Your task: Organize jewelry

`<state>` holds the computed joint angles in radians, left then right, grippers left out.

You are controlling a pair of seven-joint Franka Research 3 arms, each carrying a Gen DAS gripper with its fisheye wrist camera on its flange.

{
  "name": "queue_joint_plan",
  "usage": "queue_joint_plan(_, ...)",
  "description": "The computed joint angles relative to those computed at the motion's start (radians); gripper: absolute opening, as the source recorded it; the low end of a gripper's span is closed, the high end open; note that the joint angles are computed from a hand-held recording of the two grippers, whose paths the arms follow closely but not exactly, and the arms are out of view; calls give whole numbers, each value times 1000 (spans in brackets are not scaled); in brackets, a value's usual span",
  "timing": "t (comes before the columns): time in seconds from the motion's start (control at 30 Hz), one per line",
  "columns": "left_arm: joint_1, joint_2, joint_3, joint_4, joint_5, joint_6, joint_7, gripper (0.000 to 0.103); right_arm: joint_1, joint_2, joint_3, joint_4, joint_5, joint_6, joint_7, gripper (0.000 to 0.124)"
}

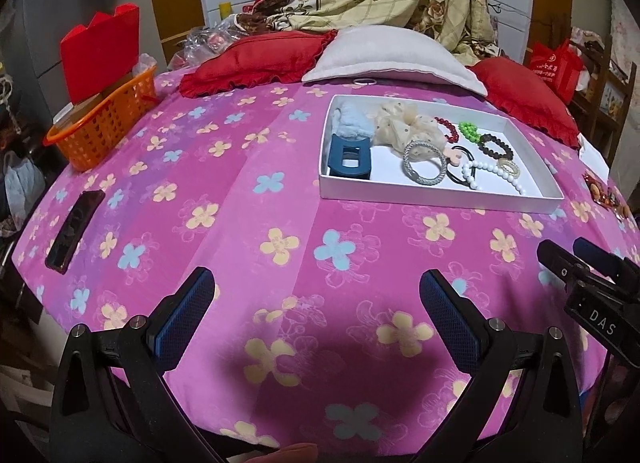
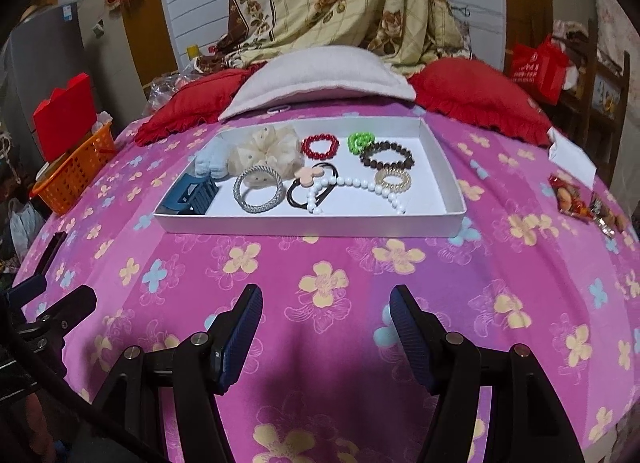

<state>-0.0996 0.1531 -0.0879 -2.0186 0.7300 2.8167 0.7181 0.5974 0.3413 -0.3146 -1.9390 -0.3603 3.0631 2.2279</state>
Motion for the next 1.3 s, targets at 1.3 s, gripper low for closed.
queue_joint_plan(1.3, 8, -14, -17, -36, -68, -2, 48, 103, -38, -56, 30, -60, -269, -15, 252, 69)
